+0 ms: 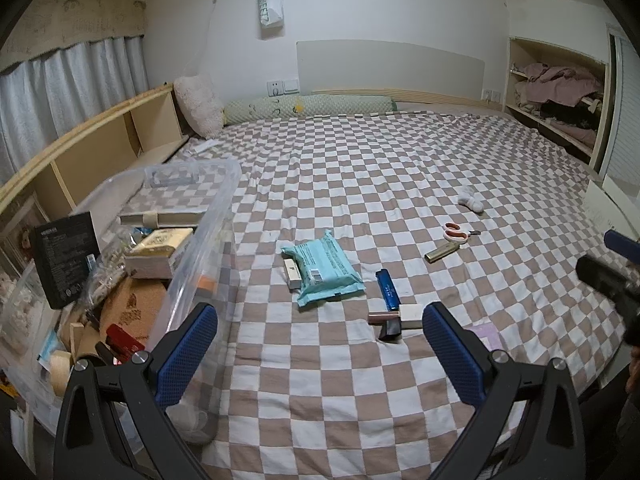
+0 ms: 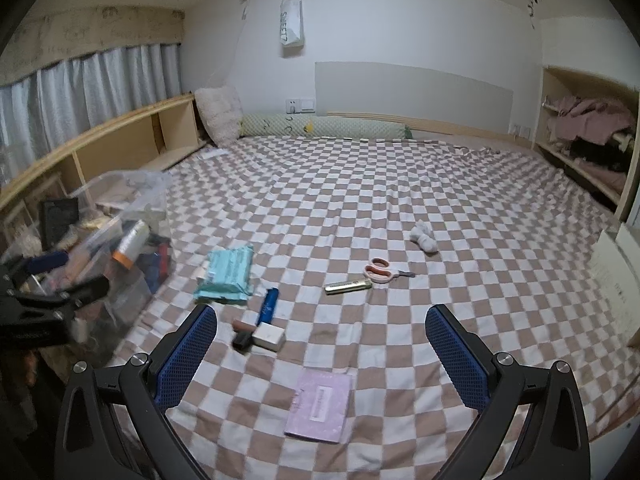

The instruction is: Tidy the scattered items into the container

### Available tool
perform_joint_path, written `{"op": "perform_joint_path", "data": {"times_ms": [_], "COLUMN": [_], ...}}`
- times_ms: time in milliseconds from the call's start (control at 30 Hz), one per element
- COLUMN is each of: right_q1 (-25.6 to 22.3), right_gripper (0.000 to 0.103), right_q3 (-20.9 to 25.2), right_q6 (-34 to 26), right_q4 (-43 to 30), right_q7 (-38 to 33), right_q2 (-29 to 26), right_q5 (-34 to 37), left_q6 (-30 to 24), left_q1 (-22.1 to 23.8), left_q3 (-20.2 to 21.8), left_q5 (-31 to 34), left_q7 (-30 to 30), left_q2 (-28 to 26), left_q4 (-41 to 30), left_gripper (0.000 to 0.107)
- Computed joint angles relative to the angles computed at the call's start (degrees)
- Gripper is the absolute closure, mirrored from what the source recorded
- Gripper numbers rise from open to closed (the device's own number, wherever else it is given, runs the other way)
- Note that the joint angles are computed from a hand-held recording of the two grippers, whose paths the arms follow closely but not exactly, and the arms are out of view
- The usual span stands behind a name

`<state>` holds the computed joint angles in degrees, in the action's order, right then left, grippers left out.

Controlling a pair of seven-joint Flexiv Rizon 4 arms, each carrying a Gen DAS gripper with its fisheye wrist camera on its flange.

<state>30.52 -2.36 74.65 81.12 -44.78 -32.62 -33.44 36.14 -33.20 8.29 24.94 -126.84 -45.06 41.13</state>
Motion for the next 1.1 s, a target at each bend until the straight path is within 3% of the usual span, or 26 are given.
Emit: {"op": "perform_joint_path", "data": {"times_ms": [200, 500, 833, 1100], "right_q1": [-2.9, -1.4, -2.2, -4.8], "right_gripper": [0.000, 0.000, 0.000, 0.000], "right_q3": [4.7, 2.6, 3.6, 7.6], "right_q6": [1.6, -0.6, -3.8, -9.9], "right_q4": [-1.1, -0.8, -0.3, -2.2], "right_q7": [-2.2, -2.7, -4.3, -9.2], "right_q2": [-0.5, 0.0, -0.3, -1.8], "right_q5": [6.9, 6.2, 6.9, 12.2], "left_q6": [2.9, 7.5, 4.0, 4.0], "left_q1": [1.3, 3.4, 1.1, 2.0], "left_q3": [-1.3, -3.9, -1.6, -3.9], "left_q5": [-2.3, -7.1, -5.4, -7.7], "left_q7": [-0.6, 0.6, 1.4, 4.9], "left_q2": [1.0, 1.8, 0.0, -3.2], "left_q4": [2.5, 6.4, 7.0, 6.0], "left_gripper": [0.004, 0.004, 0.004, 0.004]}}
